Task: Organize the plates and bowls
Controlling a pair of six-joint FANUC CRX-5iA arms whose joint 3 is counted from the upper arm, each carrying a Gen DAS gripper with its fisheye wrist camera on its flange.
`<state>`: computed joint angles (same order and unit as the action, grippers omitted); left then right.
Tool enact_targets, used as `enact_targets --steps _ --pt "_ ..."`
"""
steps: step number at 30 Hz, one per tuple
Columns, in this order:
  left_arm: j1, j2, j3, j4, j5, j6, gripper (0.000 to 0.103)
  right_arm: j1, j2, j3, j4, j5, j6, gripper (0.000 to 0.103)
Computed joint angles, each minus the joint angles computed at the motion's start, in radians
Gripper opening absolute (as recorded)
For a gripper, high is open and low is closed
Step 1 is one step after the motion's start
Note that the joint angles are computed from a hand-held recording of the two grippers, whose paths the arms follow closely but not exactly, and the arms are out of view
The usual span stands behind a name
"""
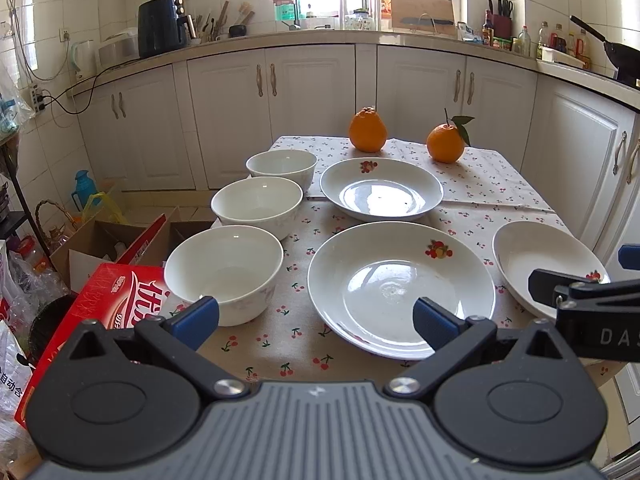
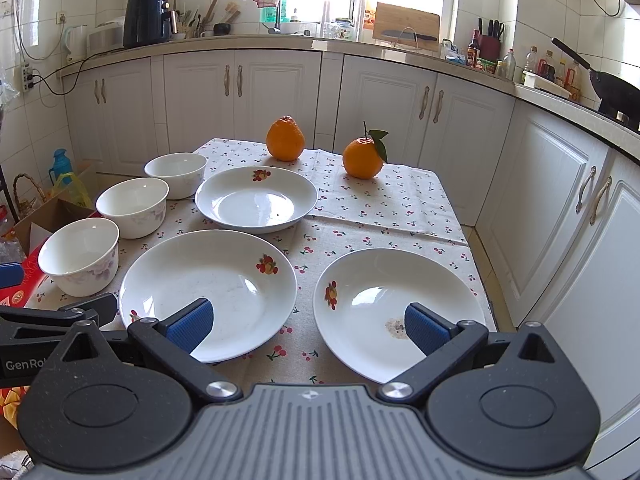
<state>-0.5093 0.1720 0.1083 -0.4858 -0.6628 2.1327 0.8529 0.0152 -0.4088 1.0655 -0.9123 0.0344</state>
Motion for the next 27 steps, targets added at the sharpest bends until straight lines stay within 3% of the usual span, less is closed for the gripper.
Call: enact_targets --steps 14,27 --pt "0.003 0.013 0.015 0.012 0.021 -0.063 0.102 -0.018 -0.011 -0.010 0.019 0.026 0.005 0.103" --pt "0.059 0.049 0.003 0.248 0.138 -0.369 0.102 -0.089 -0.054 -0.064 0.061 0.100 0.018 0.103"
